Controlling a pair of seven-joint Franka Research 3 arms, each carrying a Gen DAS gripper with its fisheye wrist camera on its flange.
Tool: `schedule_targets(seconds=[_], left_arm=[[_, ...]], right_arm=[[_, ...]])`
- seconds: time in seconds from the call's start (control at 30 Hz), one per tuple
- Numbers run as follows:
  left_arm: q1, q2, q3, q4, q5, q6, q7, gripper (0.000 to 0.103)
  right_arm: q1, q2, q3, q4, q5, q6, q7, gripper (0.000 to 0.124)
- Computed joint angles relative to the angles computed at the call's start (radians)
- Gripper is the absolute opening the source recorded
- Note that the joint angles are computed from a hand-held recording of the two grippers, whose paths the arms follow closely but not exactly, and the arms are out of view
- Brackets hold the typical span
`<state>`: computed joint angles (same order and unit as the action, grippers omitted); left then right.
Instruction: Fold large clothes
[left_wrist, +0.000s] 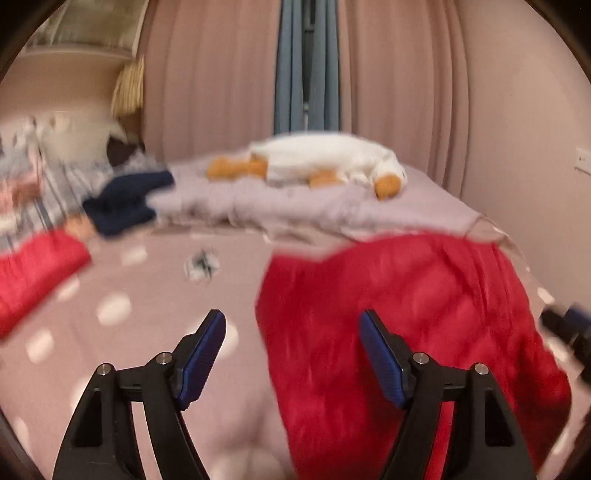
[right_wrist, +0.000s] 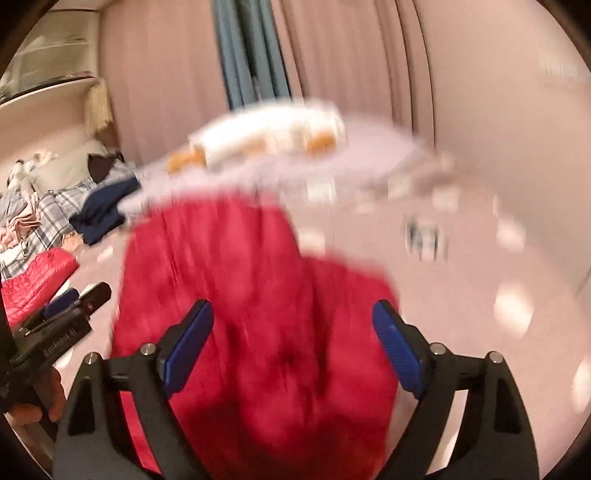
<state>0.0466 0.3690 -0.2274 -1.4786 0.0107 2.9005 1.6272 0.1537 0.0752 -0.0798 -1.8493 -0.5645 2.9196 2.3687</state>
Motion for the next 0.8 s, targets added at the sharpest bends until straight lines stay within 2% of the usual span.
schedule_targets(seconds=[0.03,0.07,0.1,0.13,0.17,0.2,0.23,0.27,0.3,0.33,0.37,0.4,0.43,0.47,0.6,0.7,0.8], left_arm=[[-0.023,0.035,0.020,0.068,0.023,-0.065,-0.024,0.075],[-0.025,0.075,0.014,0.138,0.018,-0.145,-0.022,0.075],[-0.014,0.119,-0.009,0.195,-0.013,-0.222,0.003,0.075],[0.001,0.147,-0.031,0.217,-0.045,-0.251,0.033,0.075],[0.016,0.160,-0.050,0.204,-0.085,-0.225,0.063,0.075],[0.015,0.169,-0.046,0.178,-0.104,-0.167,0.053,0.080],[0.006,0.183,-0.035,0.183,-0.109,-0.164,0.019,0.083],[0.001,0.194,-0.031,0.197,-0.117,-0.191,-0.010,0.084],[0.010,0.211,-0.046,0.220,-0.140,-0.219,-0.016,0.084],[0.023,0.223,-0.067,0.235,-0.161,-0.231,0.004,0.084],[0.026,0.230,-0.075,0.243,-0.170,-0.235,0.022,0.084],[0.014,0.234,-0.062,0.246,-0.158,-0.231,0.020,0.085],[-0.005,0.230,-0.039,0.245,-0.134,-0.227,0.005,0.085],[-0.025,0.216,-0.014,0.227,-0.103,-0.212,-0.015,0.085],[-0.095,0.157,0.079,0.121,0.048,-0.088,-0.112,0.085],[-0.091,0.144,0.081,0.104,0.098,-0.087,-0.143,0.088],[-0.039,0.135,0.027,0.103,0.051,-0.138,-0.128,0.093]], right_arm=[[-0.018,0.021,0.014,0.042,-0.045,0.019,0.052,0.089],[-0.066,0.056,0.063,0.086,-0.020,0.051,0.060,0.089],[-0.136,0.087,0.139,0.110,0.074,0.084,-0.001,0.087],[-0.172,0.109,0.192,0.119,0.218,0.102,-0.133,0.085],[-0.178,0.146,0.216,0.139,0.349,0.107,-0.251,0.079],[-0.158,0.187,0.206,0.166,0.410,0.061,-0.302,0.076],[-0.115,0.226,0.160,0.203,0.400,0.004,-0.282,0.077],[-0.107,0.263,0.148,0.231,0.425,-0.029,-0.296,0.079],[-0.130,0.299,0.172,0.243,0.519,-0.008,-0.364,0.081],[-0.181,0.315,0.231,0.244,0.665,0.009,-0.471,0.082],[-0.228,0.321,0.285,0.250,0.741,-0.003,-0.520,0.085],[-0.269,0.339,0.330,0.273,0.820,-0.020,-0.578,0.086],[-0.275,0.343,0.341,0.273,0.854,-0.018,-0.600,0.086],[-0.275,0.332,0.339,0.255,0.877,-0.014,-0.619,0.086],[-0.178,0.309,0.234,0.230,0.857,0.009,-0.600,0.087],[-0.161,0.290,0.215,0.208,0.918,0.019,-0.637,0.090],[-0.116,0.295,0.160,0.214,0.941,0.024,-0.637,0.092]])
